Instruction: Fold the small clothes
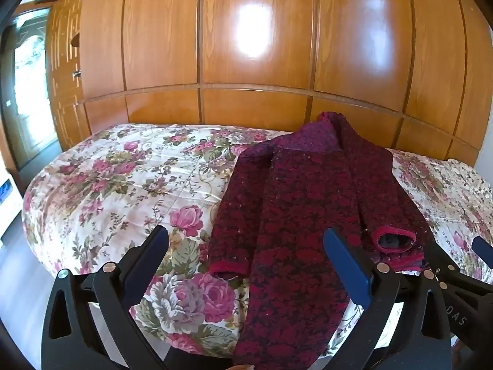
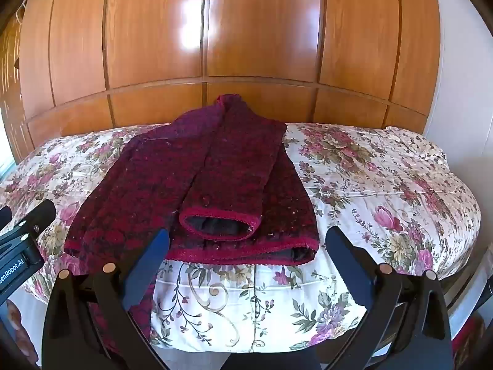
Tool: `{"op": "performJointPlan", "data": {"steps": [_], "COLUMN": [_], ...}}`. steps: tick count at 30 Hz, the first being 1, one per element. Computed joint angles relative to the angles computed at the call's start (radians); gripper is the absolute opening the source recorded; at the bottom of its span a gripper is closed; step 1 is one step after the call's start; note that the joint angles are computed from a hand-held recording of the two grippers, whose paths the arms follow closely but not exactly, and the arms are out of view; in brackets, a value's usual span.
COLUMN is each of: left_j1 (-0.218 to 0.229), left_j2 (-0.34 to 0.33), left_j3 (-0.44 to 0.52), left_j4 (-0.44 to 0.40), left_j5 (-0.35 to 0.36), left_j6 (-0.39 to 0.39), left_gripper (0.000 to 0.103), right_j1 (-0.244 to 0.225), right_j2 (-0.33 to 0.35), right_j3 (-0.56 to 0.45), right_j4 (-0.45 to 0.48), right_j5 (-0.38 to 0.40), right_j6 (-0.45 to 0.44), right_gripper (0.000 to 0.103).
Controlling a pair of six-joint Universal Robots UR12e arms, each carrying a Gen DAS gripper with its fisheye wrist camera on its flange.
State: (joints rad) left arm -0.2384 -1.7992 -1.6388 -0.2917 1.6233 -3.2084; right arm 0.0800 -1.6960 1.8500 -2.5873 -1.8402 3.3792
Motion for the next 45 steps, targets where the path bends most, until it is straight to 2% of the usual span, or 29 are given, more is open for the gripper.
{"op": "performJointPlan", "data": {"steps": [13, 21, 45], "left_j1": [0.004, -0.001, -0.008], "left_j2": [0.003, -0.007, -0.008], "left_j3": [-0.004, 0.007, 0.004], "left_j4": [-0.023, -0.051, -0.049], "left_j5": [-0.007, -0.001, -0.02], "left_j6": [0.013, 0.016, 0.052], "left_gripper": [0.1, 0.1, 0.1], "right_j1": [-0.01, -0.012, -0.02], "right_j2": [0.005, 0.008, 0.002], "right_j3": [-0.006, 0.002, 0.0], "right_j4": [0.021, 0.001, 0.013], "right_j5": [0.018, 0.006, 0.0], "right_j6": [0.014, 0.015, 0.031], "right_gripper": [0.101, 0.101, 0.101]}}
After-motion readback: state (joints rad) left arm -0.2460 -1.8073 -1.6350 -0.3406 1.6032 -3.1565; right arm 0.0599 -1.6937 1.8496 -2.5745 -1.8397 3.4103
